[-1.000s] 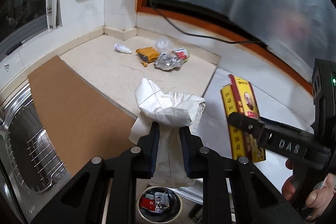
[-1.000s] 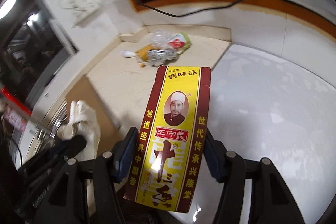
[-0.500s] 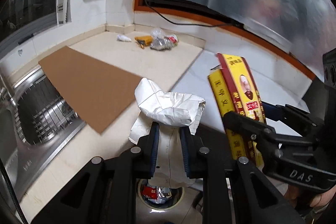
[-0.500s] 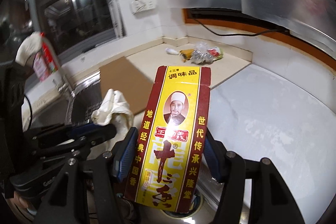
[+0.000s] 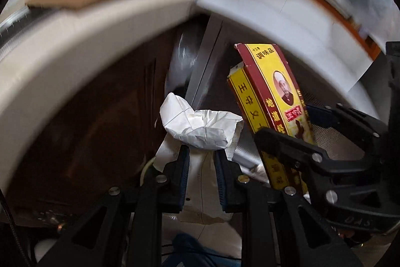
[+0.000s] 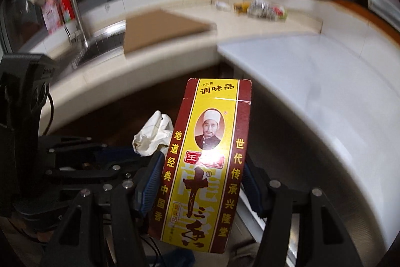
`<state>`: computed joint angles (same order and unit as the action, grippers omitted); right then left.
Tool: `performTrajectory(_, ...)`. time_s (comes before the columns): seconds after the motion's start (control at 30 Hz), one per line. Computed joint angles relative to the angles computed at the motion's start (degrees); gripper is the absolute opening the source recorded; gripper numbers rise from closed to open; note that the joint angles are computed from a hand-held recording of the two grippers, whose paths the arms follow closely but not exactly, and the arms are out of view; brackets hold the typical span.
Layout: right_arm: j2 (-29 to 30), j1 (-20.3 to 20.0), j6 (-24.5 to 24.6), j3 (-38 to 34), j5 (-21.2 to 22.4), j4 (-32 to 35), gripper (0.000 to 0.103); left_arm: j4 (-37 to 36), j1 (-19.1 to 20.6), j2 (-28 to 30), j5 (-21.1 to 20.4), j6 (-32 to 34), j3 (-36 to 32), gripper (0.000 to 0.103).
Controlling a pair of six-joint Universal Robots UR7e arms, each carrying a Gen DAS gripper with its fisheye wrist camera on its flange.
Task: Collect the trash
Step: 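Carry the tissue bundle and yellow spice box down over the floor bin, then open both tools to drop the tissue and spice box into the bin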
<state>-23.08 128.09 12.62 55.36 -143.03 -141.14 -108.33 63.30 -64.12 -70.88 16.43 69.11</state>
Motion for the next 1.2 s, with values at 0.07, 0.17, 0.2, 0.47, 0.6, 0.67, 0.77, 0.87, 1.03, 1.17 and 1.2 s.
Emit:
performTrajectory(0.07, 0.29, -0.72, 1.64, 0.84, -0.34, 1.81, 0.06, 0.41, 1.07, 0.88, 1.04, -0.17, 0.5, 0.018)
performTrajectory(0.17, 0.6, -1.97, 3.05, 2.5, 0.75, 4.34, 0.06, -0.32, 2.51, 1.99, 2.4, 1.2, 1.68, 0.018)
performTrajectory(0.2, 0.67, -2.44, 3.47, 2.9, 1.4, 5.36, 0.06, -0.11, 3.02, 2.66, 2.95, 1.62, 1.67, 0.018)
performTrajectory(0.47, 1.42, -8.54, 11.56, 4.26, 9.98, 13.39, 0.061, 6.41, 6.51, 10.3, 7.92, 0.84, -2.89, 0.02)
performTrajectory(0.6, 1.87, -11.21, 15.65, 4.05, 12.8, 15.68, 0.061, 10.31, 7.8, 14.18, 9.29, -1.11, -6.28, 0.021)
performTrajectory(0.67, 2.01, -12.1, 16.19, 4.26, 13.38, 15.34, 0.062, 11.58, 8.37, 15.31, 9.26, -1.92, -7.71, 0.023)
performTrajectory(0.77, 2.06, -13.17, 16.86, 4.43, 14.62, 15.83, 0.064, 11.37, 8.73, 15.45, 9.34, -2.12, -7.19, 0.032)
performTrajectory(0.87, 2.56, -13.93, 16.83, 3.27, 15.24, 16.11, 0.064, 10.95, 8.99, 15.39, 9.93, -3.02, -6.95, 0.043)
performTrajectory(1.03, 3.07, -14.16, 16.57, 3.37, 14.24, 14.42, 0.065, 12.18, 9.17, 16.84, 10.97, -5.48, -8.98, 0.053)
performTrajectory(1.17, 2.76, -13.88, 15.84, 4.38, 14.4, 13.27, 0.067, 11.21, 9.31, 16.9, 11.85, -4.84, -8.65, 0.058)
performTrajectory(1.2, 2.71, -13.77, 15.35, 4.66, 14.16, 12.78, 0.068, 11.14, 9.32, 16.94, 11.98, -4.84, -8.63, 0.06)
